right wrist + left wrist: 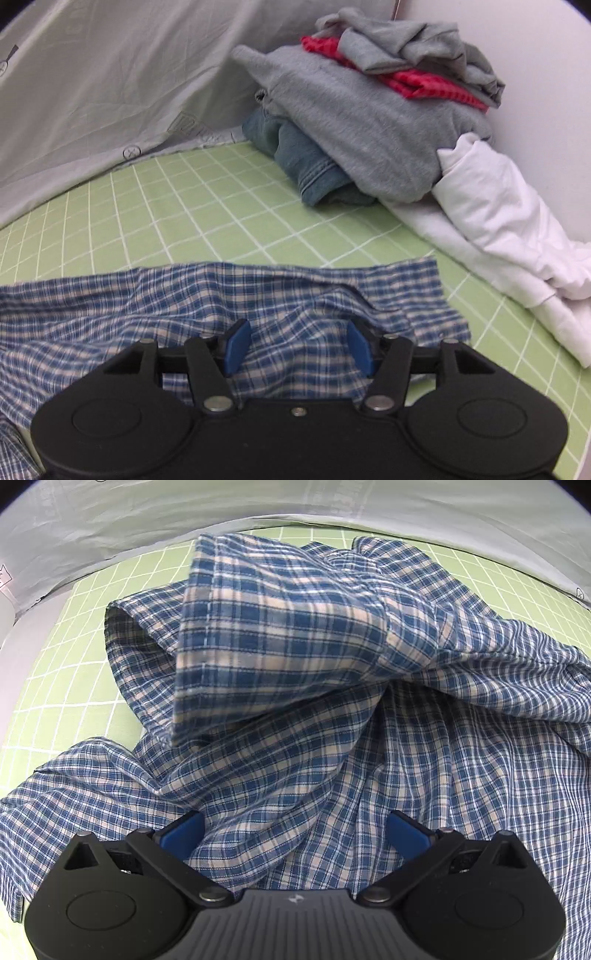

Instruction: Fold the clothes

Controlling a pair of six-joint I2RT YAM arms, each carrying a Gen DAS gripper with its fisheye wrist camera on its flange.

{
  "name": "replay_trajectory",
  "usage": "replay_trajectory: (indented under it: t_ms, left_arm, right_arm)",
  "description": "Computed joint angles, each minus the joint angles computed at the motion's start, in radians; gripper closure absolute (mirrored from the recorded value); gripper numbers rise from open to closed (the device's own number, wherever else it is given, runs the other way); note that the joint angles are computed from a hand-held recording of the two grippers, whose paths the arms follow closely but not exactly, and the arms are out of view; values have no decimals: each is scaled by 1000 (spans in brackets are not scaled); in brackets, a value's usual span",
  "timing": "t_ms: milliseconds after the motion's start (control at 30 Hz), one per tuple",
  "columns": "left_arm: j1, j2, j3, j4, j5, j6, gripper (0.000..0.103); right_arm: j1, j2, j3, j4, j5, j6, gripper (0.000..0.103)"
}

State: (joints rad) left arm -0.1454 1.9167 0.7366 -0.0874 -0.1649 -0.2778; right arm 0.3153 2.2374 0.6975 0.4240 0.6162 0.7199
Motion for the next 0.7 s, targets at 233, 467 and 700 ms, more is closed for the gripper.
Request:
replay_trajectory:
  t_ms: [233, 467, 700]
  left_arm:
    - [7, 24, -13, 50, 9, 36, 0]
    - [0, -170, -231, 149, -12, 0, 0]
    - [134, -297, -403, 231, -38, 33, 0]
  right_arm:
    - [47, -17, 60, -169, 90, -27, 27]
    - [258, -100, 67, -48, 147, -242, 9]
    - [483, 61, 412, -74, -24, -441, 9]
